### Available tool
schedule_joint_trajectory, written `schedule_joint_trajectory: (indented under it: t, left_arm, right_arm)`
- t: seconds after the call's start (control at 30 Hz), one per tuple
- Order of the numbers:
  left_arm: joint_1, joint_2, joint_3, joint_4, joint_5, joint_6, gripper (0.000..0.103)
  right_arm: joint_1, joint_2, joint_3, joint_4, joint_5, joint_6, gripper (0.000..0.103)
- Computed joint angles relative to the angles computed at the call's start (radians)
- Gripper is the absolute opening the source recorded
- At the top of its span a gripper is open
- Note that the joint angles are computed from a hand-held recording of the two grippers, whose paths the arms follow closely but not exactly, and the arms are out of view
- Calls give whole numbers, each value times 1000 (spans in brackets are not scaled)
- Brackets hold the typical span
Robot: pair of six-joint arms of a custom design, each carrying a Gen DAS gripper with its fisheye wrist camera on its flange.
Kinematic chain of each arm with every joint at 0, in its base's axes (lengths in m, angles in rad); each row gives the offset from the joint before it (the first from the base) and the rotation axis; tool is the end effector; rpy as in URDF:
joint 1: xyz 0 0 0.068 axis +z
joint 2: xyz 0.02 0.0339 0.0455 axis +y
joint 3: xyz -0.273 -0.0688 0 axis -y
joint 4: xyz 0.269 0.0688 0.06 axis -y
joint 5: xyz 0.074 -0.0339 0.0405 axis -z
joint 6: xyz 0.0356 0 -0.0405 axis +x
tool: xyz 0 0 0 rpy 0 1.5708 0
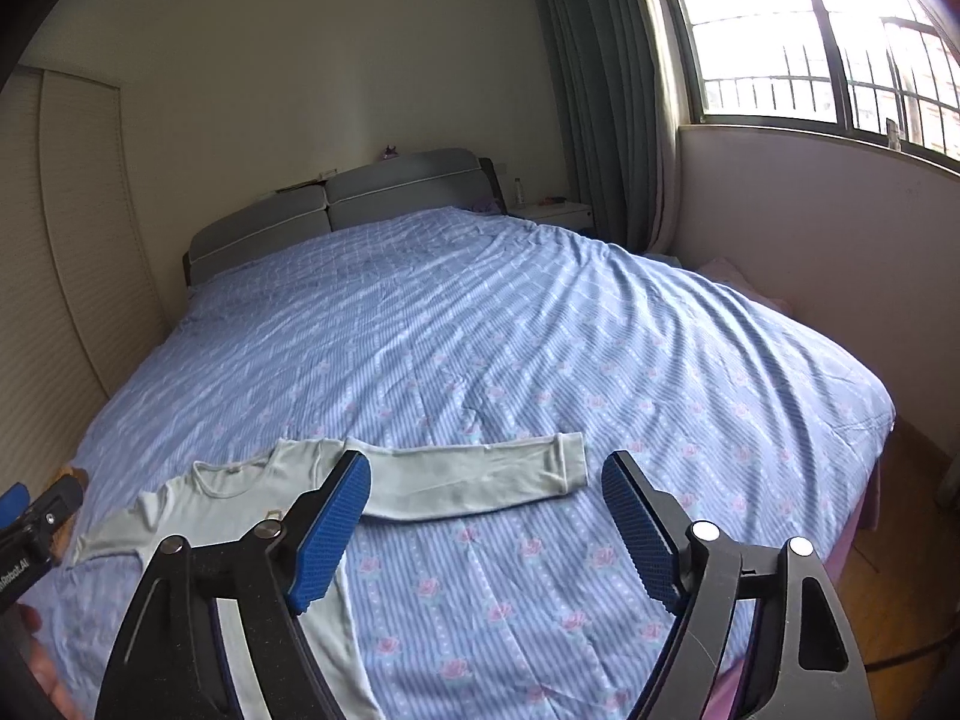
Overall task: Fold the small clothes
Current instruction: 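Grasp the cuff of a light green shirt sleeve with the right gripper, then carry the sleeve across the shirt body with the right gripper and release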
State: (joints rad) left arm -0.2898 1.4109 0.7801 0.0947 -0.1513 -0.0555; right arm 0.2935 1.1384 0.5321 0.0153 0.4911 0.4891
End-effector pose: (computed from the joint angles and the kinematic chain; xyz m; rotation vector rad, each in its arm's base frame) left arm 0.3111 -0.0872 0.2170 0.1554 2.0947 -0.0485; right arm 0.2426 0.0558 0.1987 0.4766 2.0297 -0.0585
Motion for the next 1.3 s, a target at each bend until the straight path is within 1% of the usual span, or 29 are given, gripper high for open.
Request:
schedule_joint_trajectory:
  t: [0.1, 0.2, 0.23, 0.27, 0.37, 0.57, 0.77, 0.93, 0.97, 1.0, 1.03, 1.07, 1.1, 1.13, 1.3]
  left_arm:
    - [-44, 143, 75, 60, -39, -20, 103]
    - [-78, 280, 155, 108, -76, -38, 103]
    - [-85, 322, 182, 117, -80, -45, 103]
    - [-93, 365, 214, 119, -84, -54, 103]
    - [-107, 478, 302, 116, -86, -76, 103]
    - [-134, 667, 469, 96, -101, -93, 103]
    - [-146, 781, 584, 92, -122, -103, 103]
    - [-144, 842, 646, 69, -130, -108, 103]
    - [-143, 848, 651, 65, -130, -109, 103]
    - [-141, 849, 651, 62, -130, -111, 103]
    - [-138, 850, 651, 60, -127, -113, 103]
    - [-135, 848, 647, 60, -126, -114, 103]
    - [-132, 845, 644, 59, -125, -112, 103]
    - [-130, 838, 639, 57, -123, -110, 103]
    - [-104, 777, 581, 73, -113, -96, 103]
  right_arm:
    - [-133, 131, 20, 125, -121, -62, 68]
    - [-236, 289, 67, 221, -204, -118, 59]
    - [-265, 343, 86, 250, -231, -135, 53]
    - [-292, 394, 104, 276, -259, -150, 46]
    - [-361, 545, 171, 337, -337, -189, 35]
    - [-439, 796, 335, 374, -404, -234, 34]
    - [-508, 979, 494, 331, -484, -228, 34]
    - [-531, 1081, 593, 269, -548, -240, 33]
    - [-531, 1094, 602, 266, -555, -243, 28]
    - [-529, 1105, 607, 267, -560, -243, 26]
    - [-527, 1110, 609, 270, -565, -244, 19]
    - [-525, 1113, 608, 275, -569, -245, 13]
    - [-520, 1111, 606, 276, -561, -244, 13]
    - [-517, 1105, 602, 277, -559, -242, 10]
    - [-498, 1024, 545, 292, -550, -236, 8]
